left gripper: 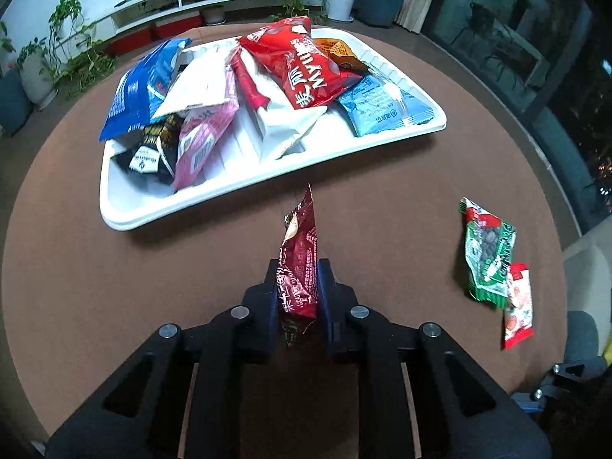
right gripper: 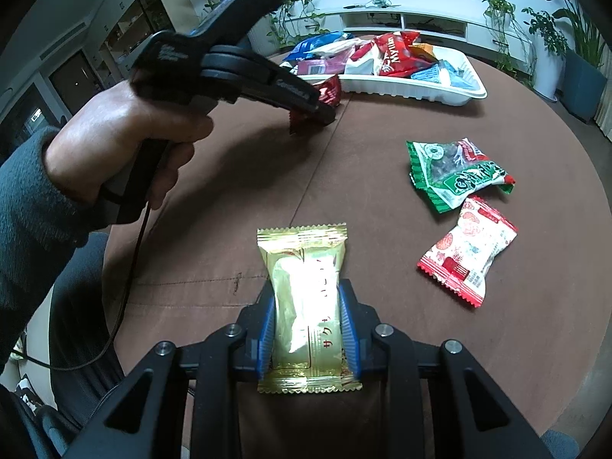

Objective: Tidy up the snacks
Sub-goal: 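Carry the gold packet and brown-white wrapper into the white tray and open both tools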

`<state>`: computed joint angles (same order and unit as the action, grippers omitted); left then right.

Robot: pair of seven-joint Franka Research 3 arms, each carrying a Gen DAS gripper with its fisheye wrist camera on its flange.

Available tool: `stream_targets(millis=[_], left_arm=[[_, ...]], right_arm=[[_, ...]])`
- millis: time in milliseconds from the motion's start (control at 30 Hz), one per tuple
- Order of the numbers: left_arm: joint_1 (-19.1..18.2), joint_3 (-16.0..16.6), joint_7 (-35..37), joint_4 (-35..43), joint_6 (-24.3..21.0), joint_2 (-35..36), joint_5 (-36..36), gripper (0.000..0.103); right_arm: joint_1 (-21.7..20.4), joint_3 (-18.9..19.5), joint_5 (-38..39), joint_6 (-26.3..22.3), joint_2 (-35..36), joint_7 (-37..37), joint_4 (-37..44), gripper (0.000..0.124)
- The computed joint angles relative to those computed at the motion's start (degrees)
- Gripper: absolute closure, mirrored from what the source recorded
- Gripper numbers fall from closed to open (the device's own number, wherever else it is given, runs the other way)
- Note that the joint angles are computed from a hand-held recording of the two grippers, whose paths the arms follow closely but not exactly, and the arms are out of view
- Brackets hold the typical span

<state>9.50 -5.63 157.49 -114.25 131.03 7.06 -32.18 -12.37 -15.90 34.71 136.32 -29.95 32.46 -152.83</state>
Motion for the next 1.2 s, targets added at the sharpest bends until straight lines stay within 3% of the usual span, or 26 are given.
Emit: stream_targets(millis=[133, 400, 567, 700, 1000, 1200], left_arm=[[1.2, 0.8, 1.7, -1.2, -3.0, -1.7, -3.0, 0.087], [4.3, 4.6, 5.3, -1.5, -13.3, -5.1, -9.9, 0.087], [6.4, 6.4, 4.1, 4.0, -19.5, -3.9, -13.1, 0.087], [7.4, 5.8, 1.2, 10.1, -21.2, -1.0, -14.8, 0.087], [8.1, 1.1, -6.9, 26.7, -21.0, 8.1, -14.1, 0.087], [5.6, -2.5, -11.0, 31.6, -15.4, 13.3, -7.6, 0.087]], right_arm=[[-0.3, -0.1, 0.2, -0.2, -0.9, 0.3, -0.3, 0.091], [-0.7, -1.7, 1.8, -3.1, -0.8, 1.3, 1.8, 0.091], [-1.6, -2.6, 3.6, -3.6, 1.0, 2.1, 5.2, 0.091], [-2.0, -3.5, 6.1, -3.3, 4.2, 2.9, 10.3, 0.091], [-1.0, -3.4, 14.6, -2.7, 16.1, 4.3, 26.7, 0.091], [-2.2, 0.0, 16.6, -1.7, 26.6, 7.6, 38.2, 0.091]])
